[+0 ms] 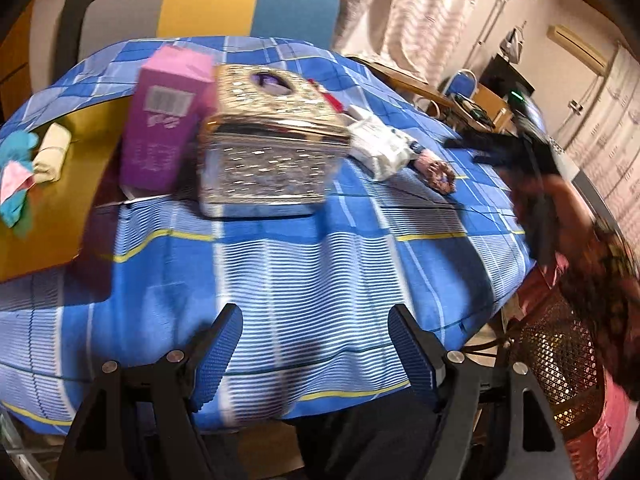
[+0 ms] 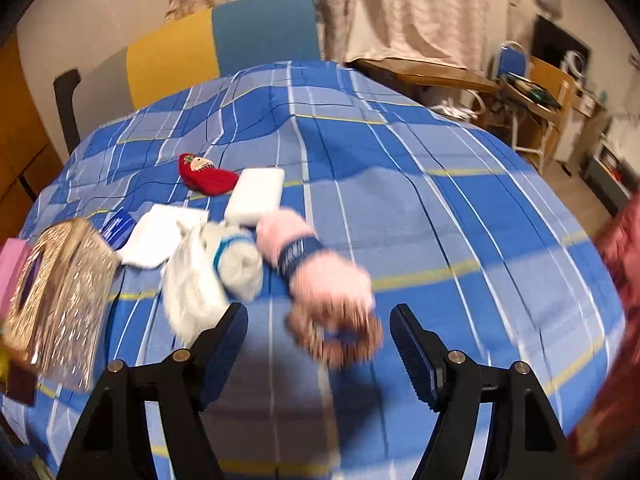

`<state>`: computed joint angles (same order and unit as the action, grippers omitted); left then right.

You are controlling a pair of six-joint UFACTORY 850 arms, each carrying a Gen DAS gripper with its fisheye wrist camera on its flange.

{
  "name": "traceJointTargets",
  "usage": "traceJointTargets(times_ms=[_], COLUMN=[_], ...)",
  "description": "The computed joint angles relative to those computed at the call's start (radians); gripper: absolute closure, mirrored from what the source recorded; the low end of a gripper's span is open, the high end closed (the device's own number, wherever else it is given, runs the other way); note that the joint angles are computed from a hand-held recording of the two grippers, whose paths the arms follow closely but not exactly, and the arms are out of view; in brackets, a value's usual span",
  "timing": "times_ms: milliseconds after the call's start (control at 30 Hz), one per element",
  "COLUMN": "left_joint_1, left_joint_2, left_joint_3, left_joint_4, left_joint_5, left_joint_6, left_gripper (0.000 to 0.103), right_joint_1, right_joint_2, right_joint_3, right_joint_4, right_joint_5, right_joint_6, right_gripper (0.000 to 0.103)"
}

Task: Organize soft objects
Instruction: 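Grasp the pink dishcloth roll with the right tool, then grasp the white printed packet with the left tool while the right tool holds the dishcloth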

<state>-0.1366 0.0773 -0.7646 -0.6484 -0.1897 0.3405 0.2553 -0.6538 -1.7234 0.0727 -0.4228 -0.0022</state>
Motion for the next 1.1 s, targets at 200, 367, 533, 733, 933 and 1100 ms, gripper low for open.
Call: traceJointTargets(times_ms=[200, 367, 533, 733, 933, 1100], left_joint_1=[-0.042, -0.056, -0.081, -0.134, -0.137, -0.136], left_joint_2=[-0.05, -0.115, -0.205, -0.345, -0.517, -0.644], left_joint_3=[-0.064, -0.139, -0.243, -0.417, -0.632, -0.799], left_joint_4=[0.16, 0.174, 0.186, 0.431, 0.489, 0.709], left_joint_5=[-0.017, -0.03, -0.048, -0.077, -0.153, -0.22], left_joint_6=[-0.146, -0.173, -0.2, -0.43, -0.539, -0.823], left_gripper=[0.027, 0.027, 0.027, 0.026, 0.026, 0.026], right_joint_1=[-0.001, -0.016, -0.033, -0.083, -0.154, -0.171], right_joint_2=[-0.26, -0.359, -0.297, -0.184, -0.081, -0.089], right_joint_3=[-0.391, -0.514, -0.404, -0.237, -0.055, -0.043], right_joint_4=[-0.015, 0.069, 0.159, 0.273, 0.537, 0.602], right_joint_5=[-0.276, -0.378, -0.299, -0.229, -0.141, -0.144], right_joint_6=[-0.048, -0.099, -0.207, -0.257, -0.407, -0.436], right_gripper=[0.029, 0.043, 0.055, 0.07, 0.071, 0.063])
